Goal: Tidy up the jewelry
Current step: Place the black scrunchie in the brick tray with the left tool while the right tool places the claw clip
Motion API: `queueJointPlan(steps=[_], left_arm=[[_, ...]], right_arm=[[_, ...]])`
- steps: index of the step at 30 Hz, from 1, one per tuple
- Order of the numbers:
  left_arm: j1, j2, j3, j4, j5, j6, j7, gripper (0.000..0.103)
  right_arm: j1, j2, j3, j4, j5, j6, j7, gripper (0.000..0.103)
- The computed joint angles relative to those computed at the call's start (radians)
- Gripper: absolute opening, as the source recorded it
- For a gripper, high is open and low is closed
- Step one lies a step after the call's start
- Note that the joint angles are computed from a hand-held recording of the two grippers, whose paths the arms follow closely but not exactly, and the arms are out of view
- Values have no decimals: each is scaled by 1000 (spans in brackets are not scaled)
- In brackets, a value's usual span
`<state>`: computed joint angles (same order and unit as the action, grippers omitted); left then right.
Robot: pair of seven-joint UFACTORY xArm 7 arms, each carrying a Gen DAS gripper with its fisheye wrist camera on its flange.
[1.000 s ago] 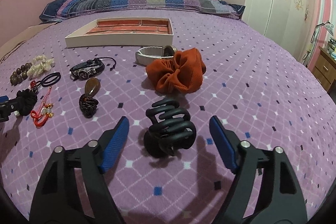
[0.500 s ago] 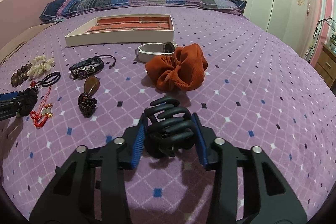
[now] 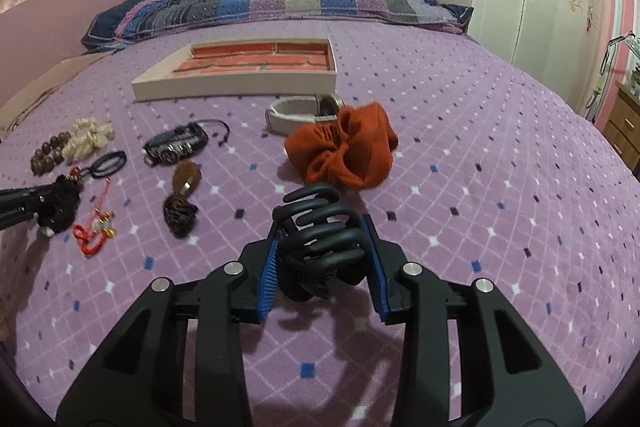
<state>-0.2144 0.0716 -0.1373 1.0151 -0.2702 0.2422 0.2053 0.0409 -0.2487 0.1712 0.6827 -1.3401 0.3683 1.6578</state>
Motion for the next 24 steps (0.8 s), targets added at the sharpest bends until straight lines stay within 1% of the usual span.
queueJointPlan(steps=[3, 8, 10, 13, 14, 18, 20, 22, 24], left_arm=[[6, -27, -4, 1, -50, 17, 44, 15], [-5, -50, 5, 27, -58, 34, 59, 15], [-9, -49, 8, 49, -60, 38, 62, 15], [-10, -31, 6, 102, -102, 52, 94, 15], [-10, -20, 6, 124, -101, 57, 91, 15], [-11, 21, 5, 201, -41, 65, 51, 15], [-10, 60, 3, 271, -18, 85, 38, 15], [-15, 111, 5, 354, 27, 97, 5, 15], [-18, 169, 6, 448, 62, 121, -25, 15]], right_arm=[[4, -12, 0, 9, 20, -8, -28, 37], [-11, -11, -2, 38, 55, -53, -64, 37], [-21, 1, 0, 58, 56, -69, -72, 37], [-30, 35, -5, 98, 65, -87, -90, 37], [-32, 45, -9, 110, 71, -95, -95, 37], [-34, 90, -20, 184, 82, -99, -134, 37], [-30, 118, -34, 229, 99, -109, -163, 37], [-21, 162, -56, 294, 173, -115, -246, 37], [-14, 220, -74, 383, 223, -110, -311, 37]])
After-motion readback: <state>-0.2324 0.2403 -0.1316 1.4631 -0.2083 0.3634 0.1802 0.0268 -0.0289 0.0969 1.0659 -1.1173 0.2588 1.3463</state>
